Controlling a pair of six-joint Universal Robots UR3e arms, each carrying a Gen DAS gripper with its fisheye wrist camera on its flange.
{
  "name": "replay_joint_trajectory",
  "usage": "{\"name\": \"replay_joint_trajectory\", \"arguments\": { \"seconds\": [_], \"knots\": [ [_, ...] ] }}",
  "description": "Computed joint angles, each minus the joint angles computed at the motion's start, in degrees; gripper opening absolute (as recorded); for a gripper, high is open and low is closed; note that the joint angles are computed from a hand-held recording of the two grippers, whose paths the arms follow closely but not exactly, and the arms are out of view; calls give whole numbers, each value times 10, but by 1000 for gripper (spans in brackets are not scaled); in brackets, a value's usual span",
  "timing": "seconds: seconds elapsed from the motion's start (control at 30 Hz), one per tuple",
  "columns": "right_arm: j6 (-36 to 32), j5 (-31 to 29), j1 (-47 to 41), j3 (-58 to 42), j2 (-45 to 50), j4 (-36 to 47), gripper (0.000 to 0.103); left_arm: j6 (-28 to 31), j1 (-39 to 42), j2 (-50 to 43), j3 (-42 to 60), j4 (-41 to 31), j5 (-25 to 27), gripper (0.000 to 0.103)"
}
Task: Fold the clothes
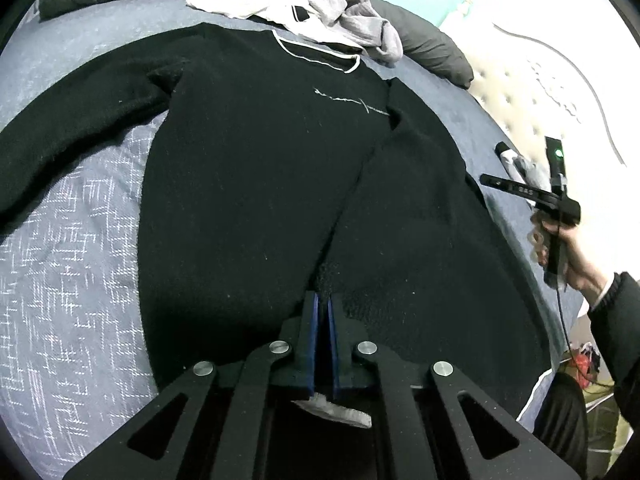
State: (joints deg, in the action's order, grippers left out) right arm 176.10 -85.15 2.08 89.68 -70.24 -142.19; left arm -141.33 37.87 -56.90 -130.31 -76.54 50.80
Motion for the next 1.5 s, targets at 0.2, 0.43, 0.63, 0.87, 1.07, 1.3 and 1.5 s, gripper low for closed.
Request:
{"name": "replay_joint_trajectory", "arguments": {
  "seconds": [0.2,0.43,0.63,0.87,1.07,1.3,1.5],
  "knots": [
    [-54,-40,32,-107,88,51,47,1,0,1,-3,0,2,5],
    [-60,-20,29,-142,120,42,15,-10,-8,-4,-5,17,0,5],
    [-52,47,0,-161,129,79,13,-16,-14,-7,-6,24,1,5],
    [-73,46,4,-147,109,72,21,-13,-9,-4,-5,16,-1,5],
    [-79,40,0,-100,77,27,27,-10,-5,-4,-4,13,-1,5],
    [-97,0,10,-89,83,17,27,-16,-10,-5,-5,19,0,5],
    [-106,-37,41,-143,132,24,27,-20,-13,-13,-6,28,1,5]
  ]
}}
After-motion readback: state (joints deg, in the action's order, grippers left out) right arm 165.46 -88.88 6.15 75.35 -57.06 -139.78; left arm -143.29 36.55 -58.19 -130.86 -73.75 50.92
